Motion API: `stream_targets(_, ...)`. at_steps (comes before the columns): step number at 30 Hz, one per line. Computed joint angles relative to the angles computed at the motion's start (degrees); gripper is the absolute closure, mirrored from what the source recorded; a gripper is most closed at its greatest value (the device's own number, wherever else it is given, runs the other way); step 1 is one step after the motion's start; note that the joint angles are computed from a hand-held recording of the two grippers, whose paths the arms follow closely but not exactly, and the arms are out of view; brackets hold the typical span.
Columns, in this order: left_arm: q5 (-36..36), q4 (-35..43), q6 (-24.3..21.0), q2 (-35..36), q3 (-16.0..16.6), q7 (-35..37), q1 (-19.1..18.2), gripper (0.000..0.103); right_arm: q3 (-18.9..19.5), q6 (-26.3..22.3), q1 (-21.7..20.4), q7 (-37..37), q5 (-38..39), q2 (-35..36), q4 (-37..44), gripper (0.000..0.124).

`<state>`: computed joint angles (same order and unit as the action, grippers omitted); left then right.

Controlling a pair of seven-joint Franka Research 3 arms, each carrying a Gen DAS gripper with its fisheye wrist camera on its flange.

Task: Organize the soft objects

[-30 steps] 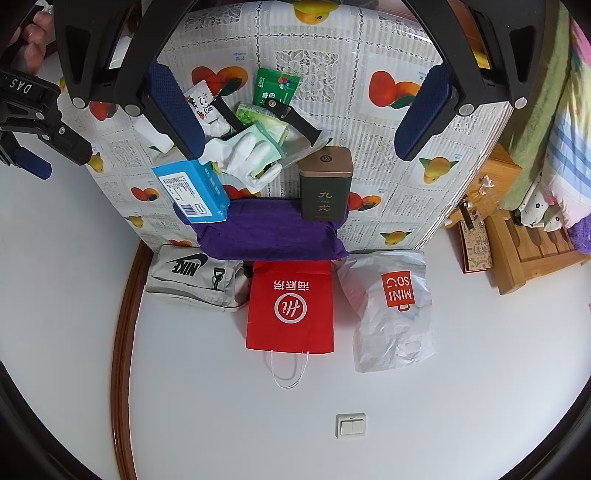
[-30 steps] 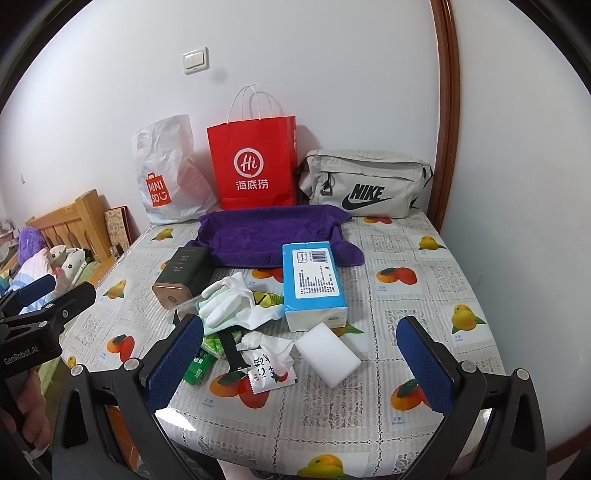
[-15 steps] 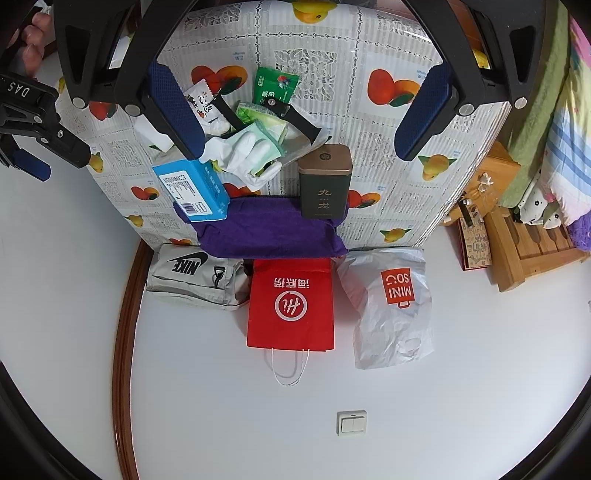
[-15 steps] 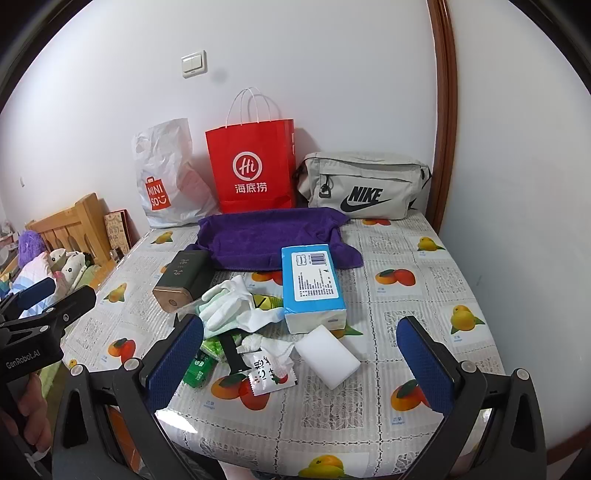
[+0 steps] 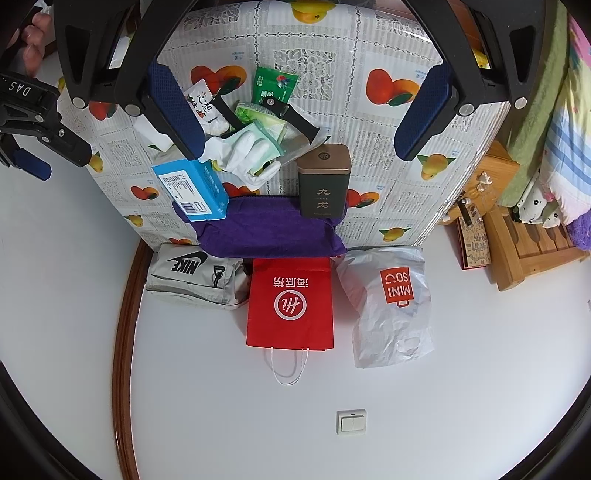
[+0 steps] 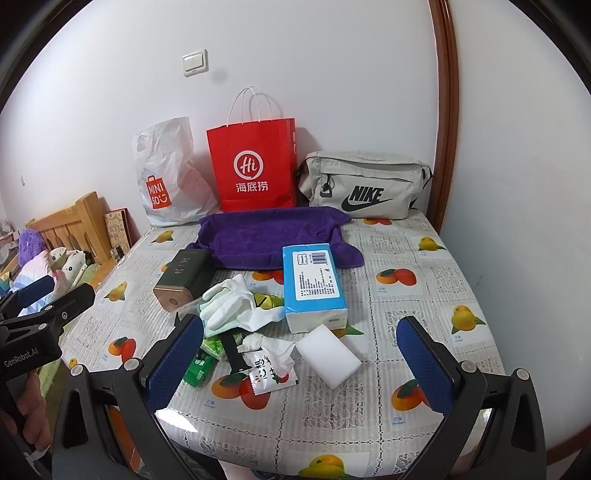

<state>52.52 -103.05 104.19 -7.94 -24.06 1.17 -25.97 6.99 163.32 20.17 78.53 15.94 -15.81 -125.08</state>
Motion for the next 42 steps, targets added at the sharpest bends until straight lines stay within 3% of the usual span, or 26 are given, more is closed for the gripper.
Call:
stream_targets(24,-0.58,-0.37,0.08,-0.62,-0.12,-0.1,0.29,0.0,-0.09,0.33,0.42,-0.99,0.56,-0.05,-0.35,0.021)
stream_targets(33,-1.6,-3.03,3.7,-1.54,0.76,-0.71,1.27,0.0,0.03,0.71,0.35,-0.56,0.2,1.71,0.49,0.021)
stream_targets(42,-6.04,-5.61,6.6,-1.11,2.53,-0.32,3.11,0.0,-1.69,-0.77,1.05,-5.19,3.59,5.83,2.15,0.021)
